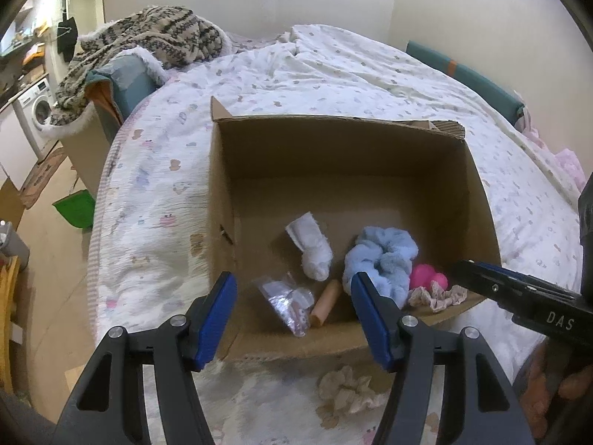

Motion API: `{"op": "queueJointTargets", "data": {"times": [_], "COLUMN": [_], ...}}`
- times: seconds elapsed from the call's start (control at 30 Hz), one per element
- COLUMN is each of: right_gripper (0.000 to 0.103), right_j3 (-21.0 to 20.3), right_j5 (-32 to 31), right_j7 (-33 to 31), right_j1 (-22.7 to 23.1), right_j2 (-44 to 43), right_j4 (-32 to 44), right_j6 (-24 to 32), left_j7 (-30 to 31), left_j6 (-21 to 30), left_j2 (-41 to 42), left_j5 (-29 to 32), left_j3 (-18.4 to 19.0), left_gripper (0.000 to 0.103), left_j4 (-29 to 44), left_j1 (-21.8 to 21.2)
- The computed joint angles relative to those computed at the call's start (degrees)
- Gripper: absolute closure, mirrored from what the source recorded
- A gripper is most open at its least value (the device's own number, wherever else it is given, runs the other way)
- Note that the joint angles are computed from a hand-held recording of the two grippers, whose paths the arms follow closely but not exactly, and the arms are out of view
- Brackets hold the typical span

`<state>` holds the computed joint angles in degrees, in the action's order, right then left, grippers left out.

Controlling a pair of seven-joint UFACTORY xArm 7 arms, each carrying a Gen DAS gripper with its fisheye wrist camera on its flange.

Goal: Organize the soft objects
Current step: 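Open both tools to drop the sponge and scrunchie into the box, then grasp the white lace scrunchie with the left tool while the right tool grasps the beige translucent piece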

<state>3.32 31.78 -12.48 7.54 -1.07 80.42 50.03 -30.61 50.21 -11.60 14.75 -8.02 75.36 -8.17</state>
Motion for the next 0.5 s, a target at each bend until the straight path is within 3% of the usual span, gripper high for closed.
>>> {"op": "queueJointTargets", "data": {"times": [0.5], "right_gripper": [0.034], "right_j3": [-1.00], "right_j5": [-1.34], "right_j7": [0.87], "right_j1": [0.80], "right_j2": [-5.87], "right_j4": [-5.34], "right_j6": [1.11], "left_j7": [-2.39], "left_j6": [4.45], "left_j2": [-5.78], "left_j5": [-2.08], "left_j3": [-1.08], "left_gripper": [0.042], "left_j4": [-4.94], "left_j1": [0.18]}}
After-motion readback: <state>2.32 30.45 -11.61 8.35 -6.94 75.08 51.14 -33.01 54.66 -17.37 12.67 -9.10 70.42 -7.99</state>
